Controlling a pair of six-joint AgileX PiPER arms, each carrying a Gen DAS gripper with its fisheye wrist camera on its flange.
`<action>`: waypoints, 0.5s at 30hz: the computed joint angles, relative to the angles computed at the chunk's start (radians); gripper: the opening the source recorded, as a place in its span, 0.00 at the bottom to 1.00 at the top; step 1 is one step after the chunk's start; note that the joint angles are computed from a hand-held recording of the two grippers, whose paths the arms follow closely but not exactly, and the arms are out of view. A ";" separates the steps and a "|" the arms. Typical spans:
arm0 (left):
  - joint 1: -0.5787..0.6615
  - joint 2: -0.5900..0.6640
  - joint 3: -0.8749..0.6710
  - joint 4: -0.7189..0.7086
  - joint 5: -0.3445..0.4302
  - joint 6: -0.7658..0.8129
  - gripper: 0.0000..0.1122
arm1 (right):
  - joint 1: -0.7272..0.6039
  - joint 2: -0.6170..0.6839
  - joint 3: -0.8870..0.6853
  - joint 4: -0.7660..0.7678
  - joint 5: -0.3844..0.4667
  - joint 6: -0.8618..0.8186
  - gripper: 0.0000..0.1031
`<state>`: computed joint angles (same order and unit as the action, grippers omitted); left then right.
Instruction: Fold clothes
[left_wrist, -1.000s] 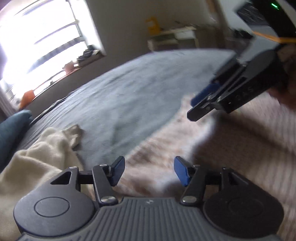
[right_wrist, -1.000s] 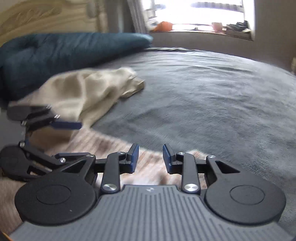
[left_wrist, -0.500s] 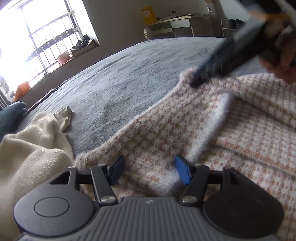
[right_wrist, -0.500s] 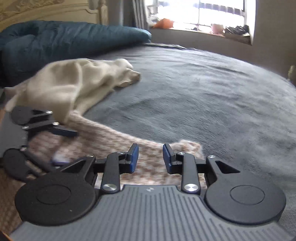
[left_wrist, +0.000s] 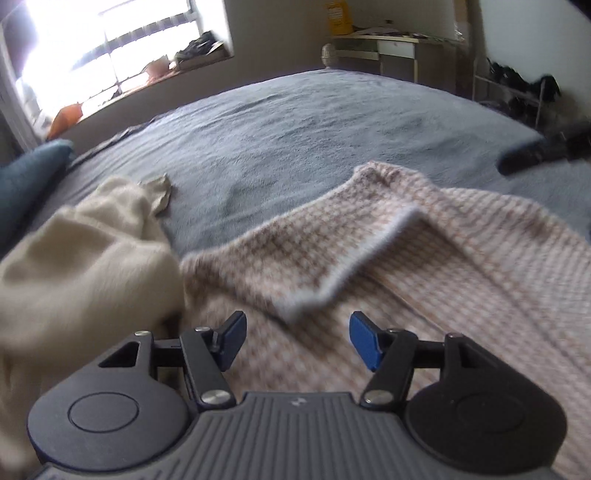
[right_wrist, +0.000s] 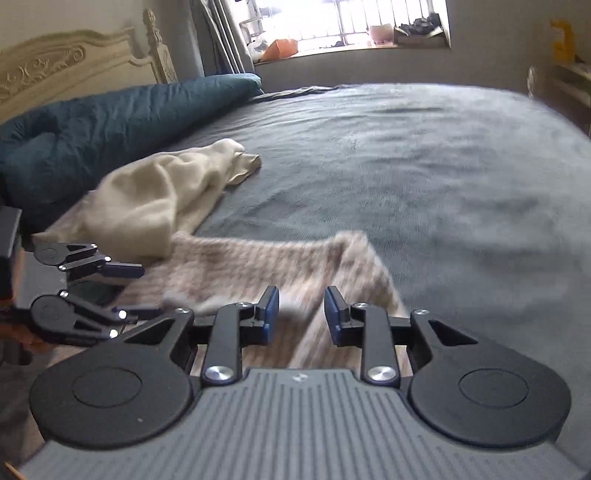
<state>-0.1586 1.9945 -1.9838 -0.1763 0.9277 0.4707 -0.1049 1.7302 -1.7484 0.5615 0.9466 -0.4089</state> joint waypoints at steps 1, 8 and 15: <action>0.003 -0.059 0.063 0.005 0.008 -0.036 0.56 | -0.016 -0.045 0.052 0.019 0.026 0.003 0.25; -0.055 -0.466 0.569 0.119 0.037 -0.416 0.57 | -0.001 -0.206 0.387 -0.069 0.023 0.039 0.25; -0.206 -0.574 0.838 0.355 -0.115 -0.698 0.56 | 0.043 -0.186 0.410 -0.143 -0.009 0.062 0.24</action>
